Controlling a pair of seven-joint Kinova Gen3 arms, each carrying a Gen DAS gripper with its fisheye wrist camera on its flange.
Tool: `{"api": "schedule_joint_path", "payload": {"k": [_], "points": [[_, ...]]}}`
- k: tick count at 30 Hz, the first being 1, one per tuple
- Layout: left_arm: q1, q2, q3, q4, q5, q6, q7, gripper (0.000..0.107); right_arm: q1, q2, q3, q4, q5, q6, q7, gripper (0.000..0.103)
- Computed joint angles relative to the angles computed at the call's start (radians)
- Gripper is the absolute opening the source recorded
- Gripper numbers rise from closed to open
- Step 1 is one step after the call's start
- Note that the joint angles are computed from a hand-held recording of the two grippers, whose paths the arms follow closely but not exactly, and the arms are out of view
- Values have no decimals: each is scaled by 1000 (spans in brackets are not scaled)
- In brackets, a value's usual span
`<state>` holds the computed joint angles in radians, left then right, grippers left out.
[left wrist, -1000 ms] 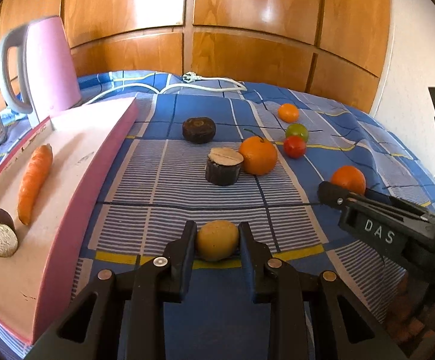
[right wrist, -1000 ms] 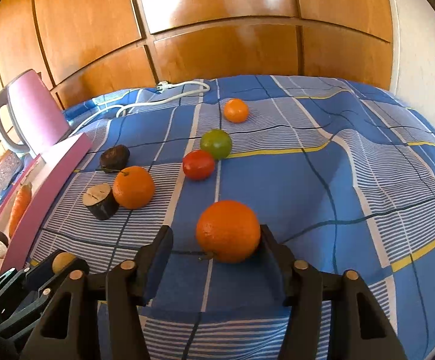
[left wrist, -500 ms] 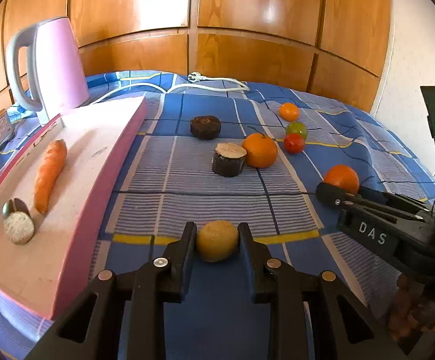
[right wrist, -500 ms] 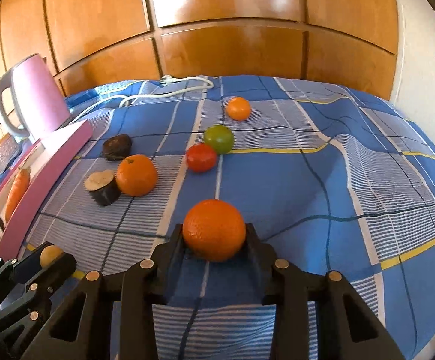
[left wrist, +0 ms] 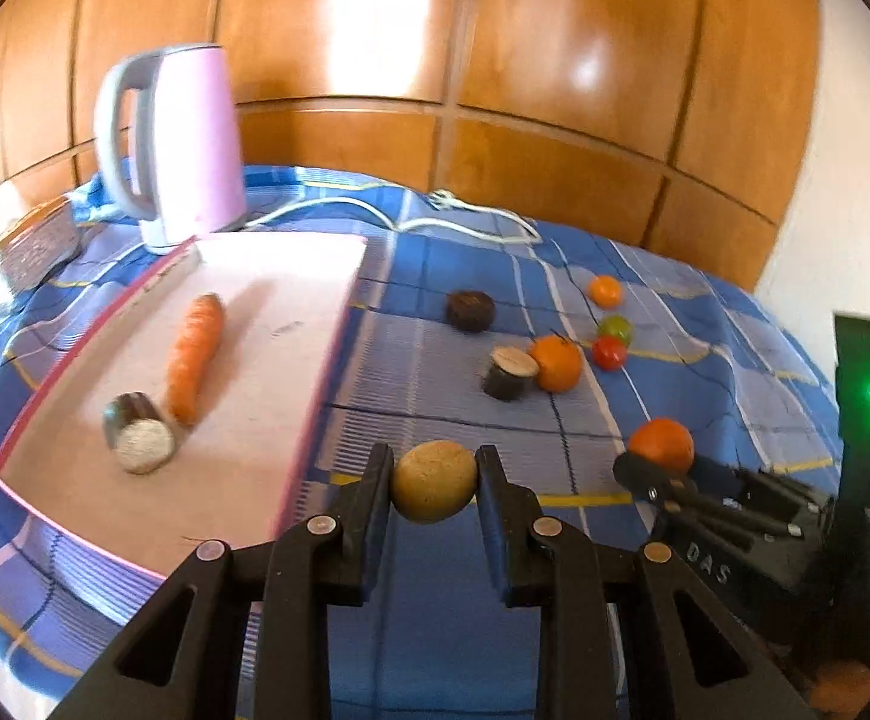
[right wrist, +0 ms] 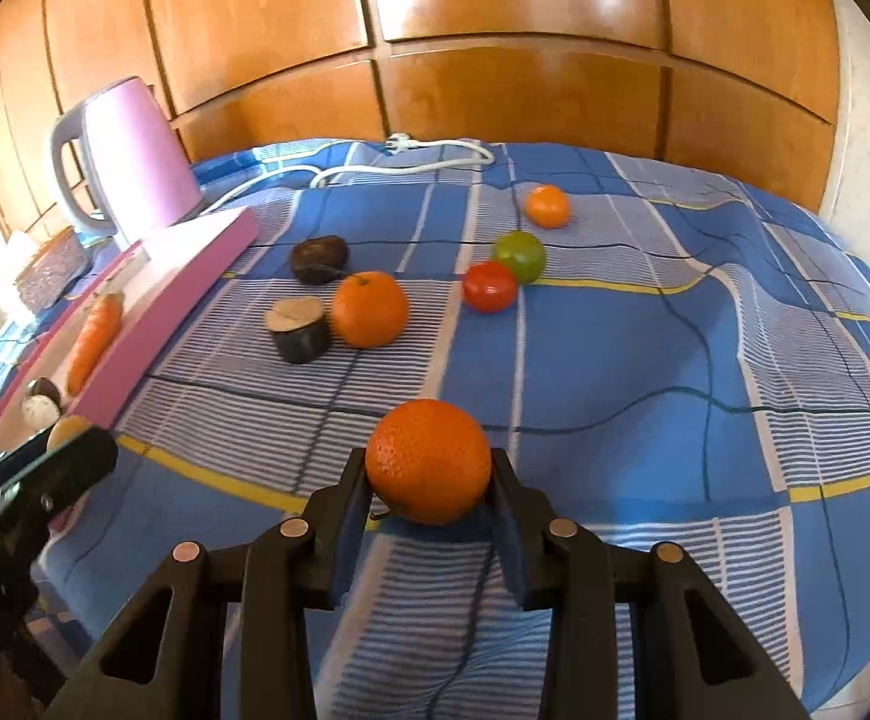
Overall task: Organize fruits
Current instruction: 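Drop the yellow fruit in the tray with the left tool while the right tool holds the orange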
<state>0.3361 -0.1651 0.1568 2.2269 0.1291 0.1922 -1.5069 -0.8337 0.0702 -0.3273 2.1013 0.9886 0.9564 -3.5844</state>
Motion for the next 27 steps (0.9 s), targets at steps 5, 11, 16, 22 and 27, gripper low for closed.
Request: {"api": "schedule_joint_path", "payload": {"k": [5, 11, 16, 22, 27], "points": [[2, -50, -65, -2, 33, 11, -25, 28, 4, -4, 0, -49, 20, -34, 73, 38], [-67, -76, -89, -22, 21, 32, -24, 28, 17, 7, 10, -129, 41, -136, 182, 38], [-123, -59, -126, -47, 18, 49, -28, 28, 20, 47, 34, -204, 14, -234, 296, 38], [-153, -8, -181, -94, 55, 87, -86, 28, 18, 91, 81, -283, -47, -320, 411, 38], [-233, 42, -132, -131, 21, 108, -37, 28, 21, 140, 119, -361, -143, -380, 538, 38]]}}
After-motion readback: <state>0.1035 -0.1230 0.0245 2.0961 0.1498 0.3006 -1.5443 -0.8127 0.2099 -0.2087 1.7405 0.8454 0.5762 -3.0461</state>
